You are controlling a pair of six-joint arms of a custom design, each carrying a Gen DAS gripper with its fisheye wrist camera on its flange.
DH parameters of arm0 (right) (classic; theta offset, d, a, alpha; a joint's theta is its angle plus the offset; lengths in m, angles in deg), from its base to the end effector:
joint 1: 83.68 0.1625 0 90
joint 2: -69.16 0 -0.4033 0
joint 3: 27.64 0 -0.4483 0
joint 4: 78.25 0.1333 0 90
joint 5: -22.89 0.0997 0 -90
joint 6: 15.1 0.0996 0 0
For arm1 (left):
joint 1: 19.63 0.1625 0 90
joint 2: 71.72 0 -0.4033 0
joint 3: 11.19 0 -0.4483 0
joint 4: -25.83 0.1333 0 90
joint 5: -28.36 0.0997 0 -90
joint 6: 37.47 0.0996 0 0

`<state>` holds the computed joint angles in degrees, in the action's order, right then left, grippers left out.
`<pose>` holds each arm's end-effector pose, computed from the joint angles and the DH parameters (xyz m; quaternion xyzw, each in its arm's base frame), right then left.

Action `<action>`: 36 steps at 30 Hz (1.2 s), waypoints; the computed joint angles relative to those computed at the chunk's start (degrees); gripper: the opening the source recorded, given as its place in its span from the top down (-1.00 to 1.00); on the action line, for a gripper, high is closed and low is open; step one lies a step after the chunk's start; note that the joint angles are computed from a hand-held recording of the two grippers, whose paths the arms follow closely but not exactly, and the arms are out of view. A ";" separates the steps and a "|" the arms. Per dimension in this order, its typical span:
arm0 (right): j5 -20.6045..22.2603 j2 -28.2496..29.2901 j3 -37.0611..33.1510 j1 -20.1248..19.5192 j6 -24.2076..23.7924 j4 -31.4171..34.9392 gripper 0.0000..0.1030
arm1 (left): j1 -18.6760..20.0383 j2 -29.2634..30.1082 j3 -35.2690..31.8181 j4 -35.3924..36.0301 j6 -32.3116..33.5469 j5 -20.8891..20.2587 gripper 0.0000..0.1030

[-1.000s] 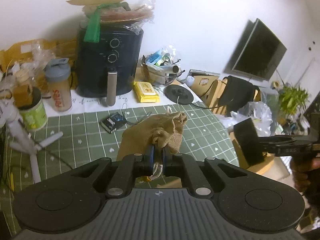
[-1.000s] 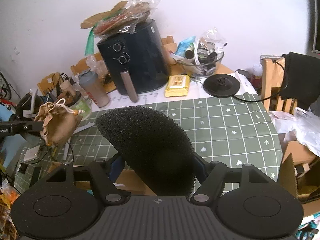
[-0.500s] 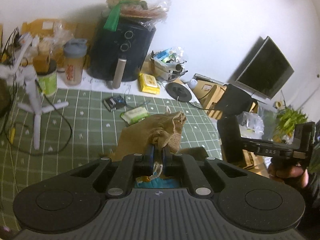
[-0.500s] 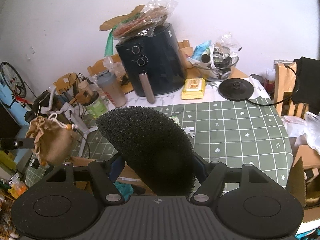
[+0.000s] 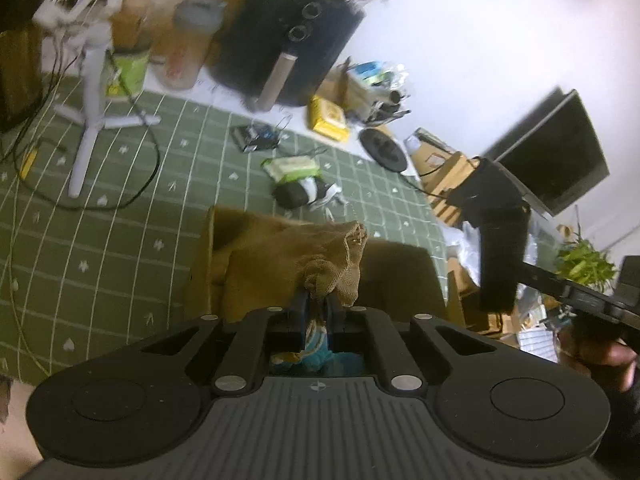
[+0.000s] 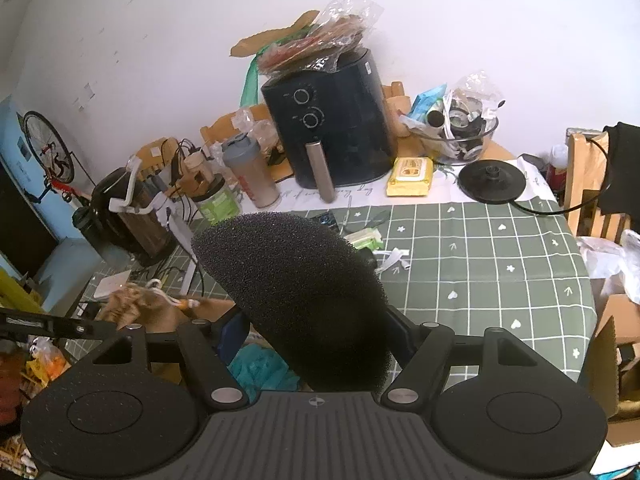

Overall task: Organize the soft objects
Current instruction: 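Open the left gripper to drop the burlap pouch into the box, then open the right gripper to drop the black foam sponge into the box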

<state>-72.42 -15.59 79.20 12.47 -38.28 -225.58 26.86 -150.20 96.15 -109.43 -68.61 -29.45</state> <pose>0.1867 -0.5743 0.3720 0.2275 -0.9246 0.2925 0.0884 -0.2728 -0.5581 0.2886 0.0631 0.9497 -0.2754 0.1351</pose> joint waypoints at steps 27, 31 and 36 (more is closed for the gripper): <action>7.57 1.24 0.42 -0.41 8.49 5.89 -0.53 | -4.93 -1.17 3.30 7.57 -5.36 10.31 0.04; 6.42 1.77 0.45 0.43 5.18 6.51 -0.95 | -5.26 -1.55 3.48 8.50 -7.02 11.14 0.04; 2.55 2.01 0.58 1.14 1.09 7.77 -1.00 | -5.34 -1.58 3.37 9.45 -8.69 11.84 0.04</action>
<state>-69.87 -13.58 79.78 13.60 -37.19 -217.81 21.52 -151.78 99.52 -99.98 -77.30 -17.60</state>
